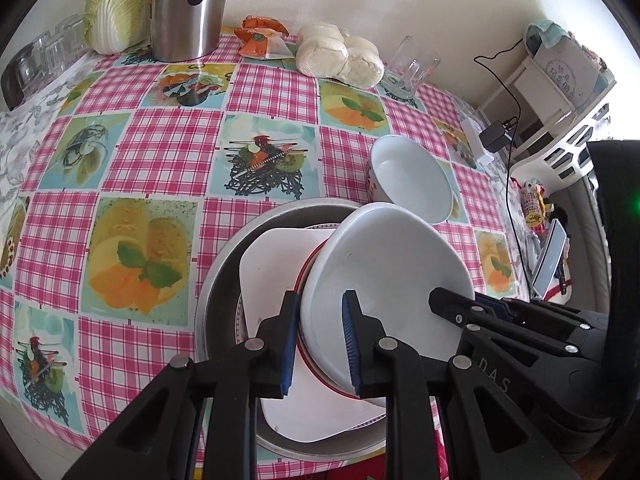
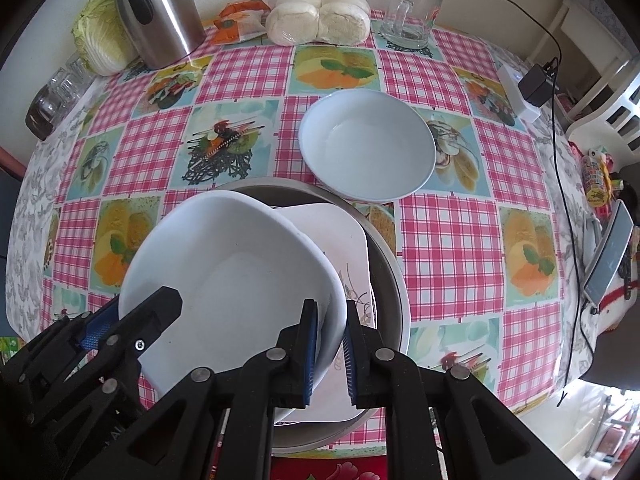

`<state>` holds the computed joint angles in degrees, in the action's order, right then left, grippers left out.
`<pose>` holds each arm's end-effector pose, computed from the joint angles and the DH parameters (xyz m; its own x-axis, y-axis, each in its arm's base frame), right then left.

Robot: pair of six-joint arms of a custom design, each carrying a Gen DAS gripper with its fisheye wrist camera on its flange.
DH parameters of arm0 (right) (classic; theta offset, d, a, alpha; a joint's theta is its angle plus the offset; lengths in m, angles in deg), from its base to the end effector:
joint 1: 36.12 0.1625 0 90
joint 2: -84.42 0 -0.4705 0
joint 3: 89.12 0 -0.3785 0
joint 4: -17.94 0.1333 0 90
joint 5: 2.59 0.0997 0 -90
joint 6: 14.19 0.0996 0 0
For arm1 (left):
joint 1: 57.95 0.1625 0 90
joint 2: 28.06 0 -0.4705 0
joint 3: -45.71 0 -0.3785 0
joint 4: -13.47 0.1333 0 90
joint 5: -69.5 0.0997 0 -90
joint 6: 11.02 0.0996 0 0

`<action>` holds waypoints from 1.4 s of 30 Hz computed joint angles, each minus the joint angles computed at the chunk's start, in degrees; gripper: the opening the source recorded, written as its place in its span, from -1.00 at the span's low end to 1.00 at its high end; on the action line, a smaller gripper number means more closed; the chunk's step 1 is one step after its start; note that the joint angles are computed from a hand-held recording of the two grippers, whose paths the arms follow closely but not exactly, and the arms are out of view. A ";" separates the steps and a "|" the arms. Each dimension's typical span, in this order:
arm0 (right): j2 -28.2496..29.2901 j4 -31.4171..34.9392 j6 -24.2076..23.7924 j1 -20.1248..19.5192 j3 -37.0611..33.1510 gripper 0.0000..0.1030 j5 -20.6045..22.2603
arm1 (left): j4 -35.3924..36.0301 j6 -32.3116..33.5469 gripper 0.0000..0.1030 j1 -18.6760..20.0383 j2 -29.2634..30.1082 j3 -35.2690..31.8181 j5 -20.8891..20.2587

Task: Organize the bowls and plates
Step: 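Lower the square bowl with the right gripper into the red-rimmed bowl, then open the right gripper and pull it back from the square bowl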

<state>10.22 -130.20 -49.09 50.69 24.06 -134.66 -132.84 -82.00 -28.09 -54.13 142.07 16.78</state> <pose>0.0364 -0.5437 0.3400 -0.6279 -0.3257 0.7069 -0.3739 0.9228 0.0929 -0.4481 -0.4805 -0.0880 -0.8834 -0.2081 -0.4199 0.0197 0.8787 -0.4769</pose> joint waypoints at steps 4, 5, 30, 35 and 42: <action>-0.17 -1.06 -0.85 0.38 0.33 -0.71 0.23 | 1.19 0.23 -0.59 -0.06 0.07 -0.32 0.39; -0.14 -1.29 -1.00 0.49 0.40 -0.71 0.08 | 1.15 0.31 -0.59 -0.06 0.01 -0.23 0.50; -4.16 -9.90 -7.07 -0.39 3.59 -0.76 9.89 | 2.51 -0.61 -0.56 -0.84 -1.58 1.03 3.00; -6.50 -15.11 -8.12 -2.57 6.44 -0.76 15.99 | 2.24 -1.44 -0.56 -1.38 -2.46 1.94 4.53; -6.75 -15.58 -5.60 -5.78 7.88 -0.76 20.43 | 1.59 -0.35 -0.70 -1.46 -1.96 1.91 6.60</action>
<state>3.48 -145.78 -54.69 44.90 31.94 -114.22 -131.25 -82.35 -29.56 -56.09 143.98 23.38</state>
